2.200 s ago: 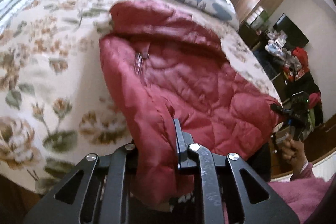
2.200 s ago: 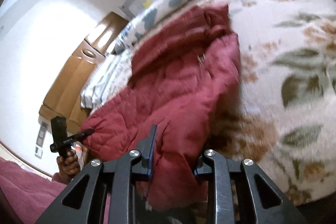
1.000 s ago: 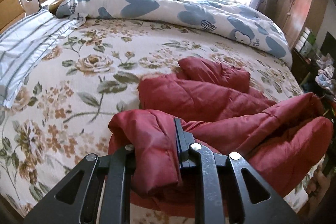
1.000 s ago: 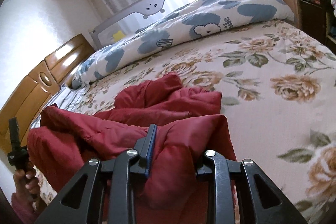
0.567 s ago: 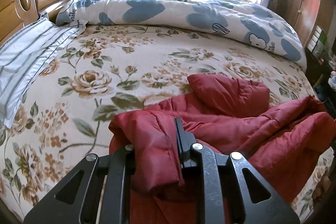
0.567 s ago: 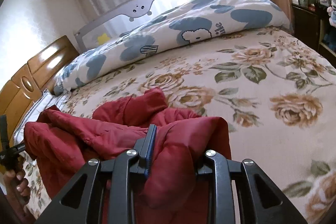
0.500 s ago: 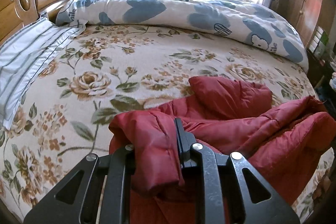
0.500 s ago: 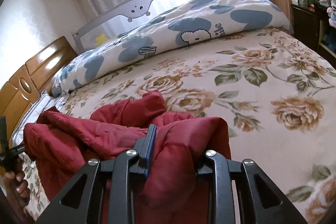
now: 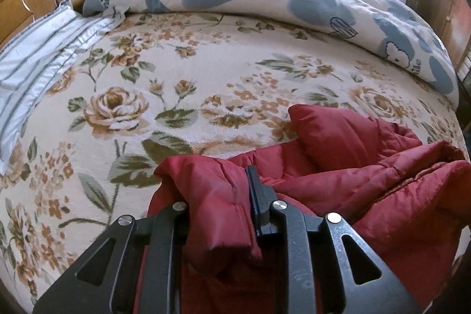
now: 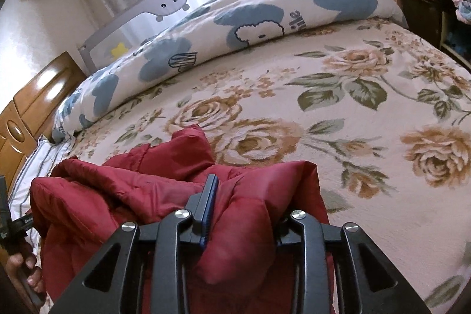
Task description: Fold large clothes
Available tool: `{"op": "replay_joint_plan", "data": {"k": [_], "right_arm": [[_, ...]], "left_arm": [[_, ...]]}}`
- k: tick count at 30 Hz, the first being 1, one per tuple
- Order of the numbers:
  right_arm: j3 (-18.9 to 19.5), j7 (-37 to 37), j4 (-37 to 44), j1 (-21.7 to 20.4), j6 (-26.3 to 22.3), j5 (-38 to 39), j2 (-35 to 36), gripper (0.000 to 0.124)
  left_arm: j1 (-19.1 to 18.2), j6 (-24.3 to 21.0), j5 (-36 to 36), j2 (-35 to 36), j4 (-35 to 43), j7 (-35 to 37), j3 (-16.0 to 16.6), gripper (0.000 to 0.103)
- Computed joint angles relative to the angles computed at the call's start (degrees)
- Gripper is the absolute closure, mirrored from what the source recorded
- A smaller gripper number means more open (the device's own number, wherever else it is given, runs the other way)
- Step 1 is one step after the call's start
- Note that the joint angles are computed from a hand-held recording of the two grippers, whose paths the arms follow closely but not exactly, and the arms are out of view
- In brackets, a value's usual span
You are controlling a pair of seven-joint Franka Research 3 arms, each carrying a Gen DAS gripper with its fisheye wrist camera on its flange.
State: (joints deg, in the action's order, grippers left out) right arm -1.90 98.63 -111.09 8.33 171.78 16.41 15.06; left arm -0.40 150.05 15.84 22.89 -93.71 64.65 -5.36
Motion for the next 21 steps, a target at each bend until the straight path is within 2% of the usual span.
{"op": "replay_joint_plan", "data": {"k": [5,8,15,17,19,21], "right_arm": [[-0.5,0.4,5.1,0.1,-2.9,-0.8,3.9,0.093],[-1.5,1.9,9.0,0.9,-5.3,-2.3,6.8,0.093],[-0.5,2.1,14.6,-0.5,-8.8,-1.6,11.2,0.093],[-1.1,2.6,15.2,0.1,-8.9,-2.4,11.6,0.093],[-1.4,2.9,15.5,0.5,-9.0,-3.1,12.1,0.093],[-1.7,3.4,15.4,0.7,-8.7,-3.4,12.2,0.093]], "left_arm": [[0.7,-4.5,-2.7,4.5,5.9,1.2,-0.7,0.079],[0.8,-5.5,-3.6,5.6,7.4,1.0,-0.7,0.079],[1.7,-4.2,-4.7,4.6,6.0,2.2,-1.2,0.076],[1.6,-1.8,-3.8,1.8,2.6,2.6,-0.8,0.069],[-0.3,1.0,1.2,-2.7,-2.7,-0.3,1.6,0.045],[0.1,4.4,2.9,-6.8,-7.7,-1.2,1.7,0.038]]}}
